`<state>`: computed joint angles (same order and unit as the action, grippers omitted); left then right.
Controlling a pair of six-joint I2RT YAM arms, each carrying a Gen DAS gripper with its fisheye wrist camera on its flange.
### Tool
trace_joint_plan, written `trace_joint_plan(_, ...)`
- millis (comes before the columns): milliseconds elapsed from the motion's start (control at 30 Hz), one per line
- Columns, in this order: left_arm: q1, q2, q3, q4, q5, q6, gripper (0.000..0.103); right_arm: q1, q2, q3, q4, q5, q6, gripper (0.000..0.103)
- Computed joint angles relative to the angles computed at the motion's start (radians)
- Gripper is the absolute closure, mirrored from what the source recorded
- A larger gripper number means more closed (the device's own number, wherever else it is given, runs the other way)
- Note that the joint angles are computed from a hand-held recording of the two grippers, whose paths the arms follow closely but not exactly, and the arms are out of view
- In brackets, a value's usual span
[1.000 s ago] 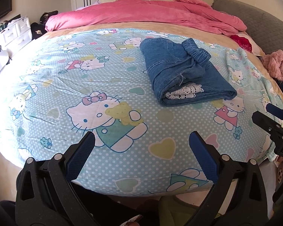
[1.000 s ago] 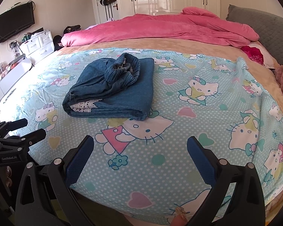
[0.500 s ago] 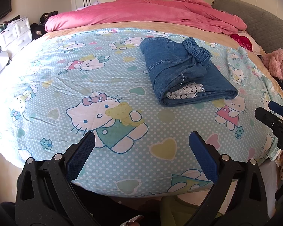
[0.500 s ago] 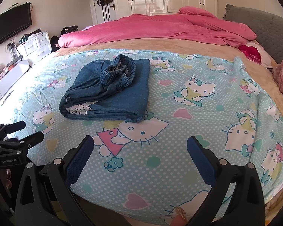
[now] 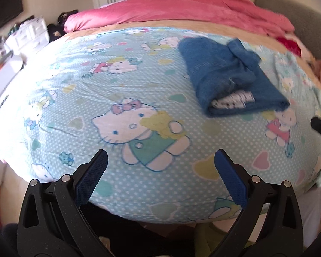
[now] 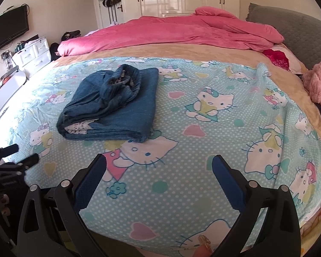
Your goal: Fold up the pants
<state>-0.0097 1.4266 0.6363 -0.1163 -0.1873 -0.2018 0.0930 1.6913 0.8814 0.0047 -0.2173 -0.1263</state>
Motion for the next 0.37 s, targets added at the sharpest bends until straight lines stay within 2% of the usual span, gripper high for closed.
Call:
trace_joint_plan(100,0.129,-0.018,0.02,-0.003,0.106,0.043,0.009,-0.051,0.042,0.036,0.028,0.014,0.016,0.004)
trace_joint_plan(167,0.227,0.05,0.105,-0.045,0.133,0.079,0.009,-0.102,0.103,0.108,0.008,0.017,0.018,0.004)
trace_joint_plan(267,0.42,0.295,0.388,-0.2,0.17,0.131,0.009,-0.208,0.246,0.298,-0.023,0.066,0.045,0.004)
trace_joint_plan(367,0.528,0.521,0.656,-0.288,0.139,0.179,0.009,-0.313,0.463,0.635,-0.158,0.127,0.055,0.004)
